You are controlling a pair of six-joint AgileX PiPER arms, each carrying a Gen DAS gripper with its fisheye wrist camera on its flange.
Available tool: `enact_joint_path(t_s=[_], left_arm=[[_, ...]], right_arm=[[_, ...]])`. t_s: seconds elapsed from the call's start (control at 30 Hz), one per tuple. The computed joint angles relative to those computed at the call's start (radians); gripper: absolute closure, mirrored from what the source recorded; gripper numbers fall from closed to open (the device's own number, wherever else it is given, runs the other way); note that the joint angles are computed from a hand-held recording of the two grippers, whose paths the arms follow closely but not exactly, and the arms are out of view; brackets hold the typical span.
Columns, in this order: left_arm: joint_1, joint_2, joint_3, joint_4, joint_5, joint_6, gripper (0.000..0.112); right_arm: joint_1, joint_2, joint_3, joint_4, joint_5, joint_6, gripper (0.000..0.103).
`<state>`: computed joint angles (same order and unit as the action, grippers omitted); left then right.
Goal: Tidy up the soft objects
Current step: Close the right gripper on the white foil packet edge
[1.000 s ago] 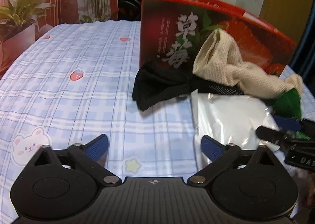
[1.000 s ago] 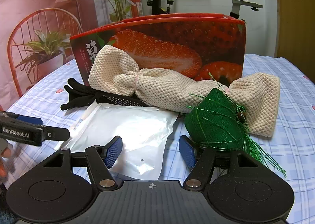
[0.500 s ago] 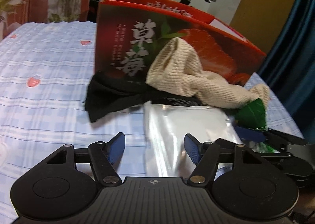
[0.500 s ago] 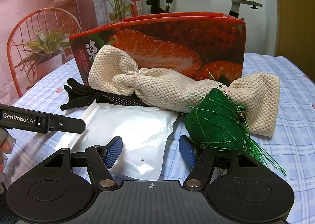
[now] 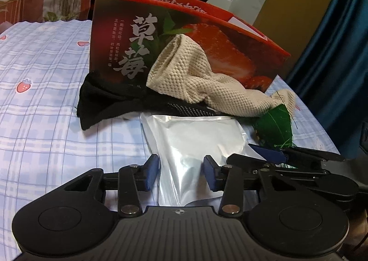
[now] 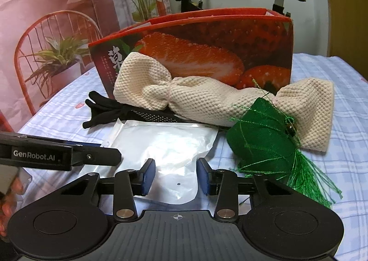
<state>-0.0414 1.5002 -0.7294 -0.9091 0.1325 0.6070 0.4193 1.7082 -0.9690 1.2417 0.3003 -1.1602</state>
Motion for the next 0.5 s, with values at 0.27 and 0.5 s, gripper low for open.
enact_joint_path(t_s=[0.27, 0.5], left_arm=[[0.0, -0.026, 0.037, -0.154, -0.006, 0.139, 0.067], [0.0, -0.018, 0.037, -0.082, -0.039, 0.075, 0.067]], right_arm=[[0.0, -0.013, 0.01, -0.012, 0.022, 0.022, 0.067], [0.002, -0.021, 0.016, -0.019, 0.031, 0.024, 0.068]])
